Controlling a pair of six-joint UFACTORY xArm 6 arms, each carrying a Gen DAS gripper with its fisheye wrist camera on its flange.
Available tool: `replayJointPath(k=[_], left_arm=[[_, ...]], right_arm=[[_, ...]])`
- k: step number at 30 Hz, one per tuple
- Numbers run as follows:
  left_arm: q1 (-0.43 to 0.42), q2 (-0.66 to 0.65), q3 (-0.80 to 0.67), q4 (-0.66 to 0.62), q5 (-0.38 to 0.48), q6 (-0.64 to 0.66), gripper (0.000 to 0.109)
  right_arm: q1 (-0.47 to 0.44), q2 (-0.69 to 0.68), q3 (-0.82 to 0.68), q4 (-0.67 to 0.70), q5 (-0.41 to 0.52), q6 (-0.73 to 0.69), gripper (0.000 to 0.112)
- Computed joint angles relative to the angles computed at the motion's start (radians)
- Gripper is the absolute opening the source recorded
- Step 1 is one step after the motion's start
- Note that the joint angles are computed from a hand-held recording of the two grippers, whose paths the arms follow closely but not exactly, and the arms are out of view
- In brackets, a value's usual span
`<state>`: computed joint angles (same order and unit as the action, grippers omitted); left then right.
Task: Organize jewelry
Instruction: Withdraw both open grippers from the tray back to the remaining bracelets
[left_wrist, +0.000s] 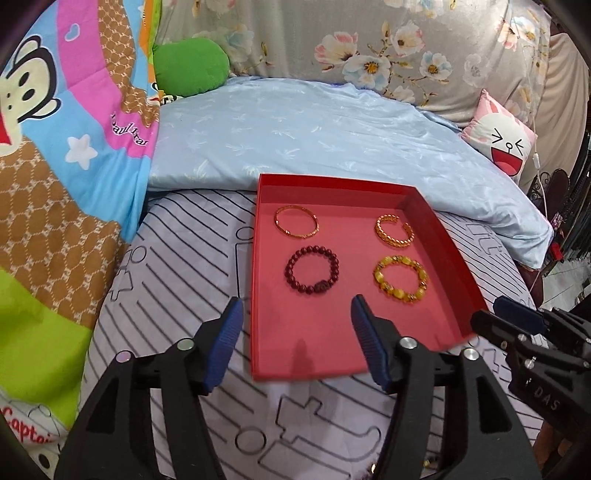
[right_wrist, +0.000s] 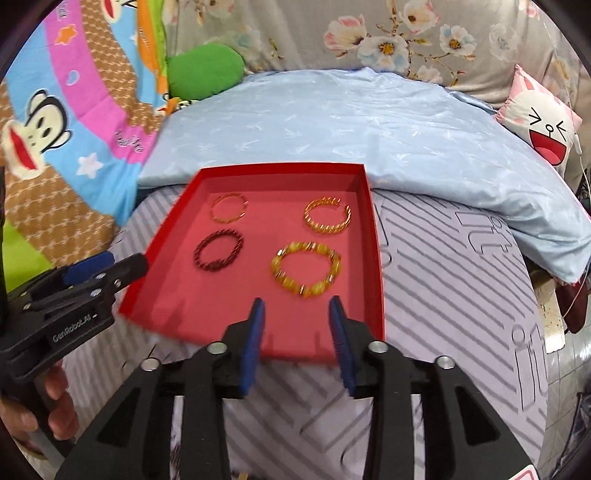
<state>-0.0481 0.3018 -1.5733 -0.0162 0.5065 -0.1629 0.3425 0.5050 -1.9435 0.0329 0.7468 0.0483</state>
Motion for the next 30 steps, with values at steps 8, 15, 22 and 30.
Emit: replayJointPath(k=[8,15,22,30], left_arm=[[-0.021,-0.215,0.290,0.046,-0.049,-0.054,0.067],[-0.036,-0.337,0.466,0.064,-0.062,-0.096,0.068],[-0.046,-0.416,0.576,0.064,-0.060,-0.133,0.068],[-0.053,-0.477,0.663,0.062,-0.066,-0.154,0.068]], right_arm=[[0.020,-0.284,0.430,0.066,-0.119,-0.043,0.043],[0.034,-0.427,0.648,0.115,-0.138,-0.061,0.043],[0.048,-0.500,0.771,0.131,-0.150,-0.053,0.043],[0.066,-0.500,0.810,0.142,-0.149,-0.060,0.042]])
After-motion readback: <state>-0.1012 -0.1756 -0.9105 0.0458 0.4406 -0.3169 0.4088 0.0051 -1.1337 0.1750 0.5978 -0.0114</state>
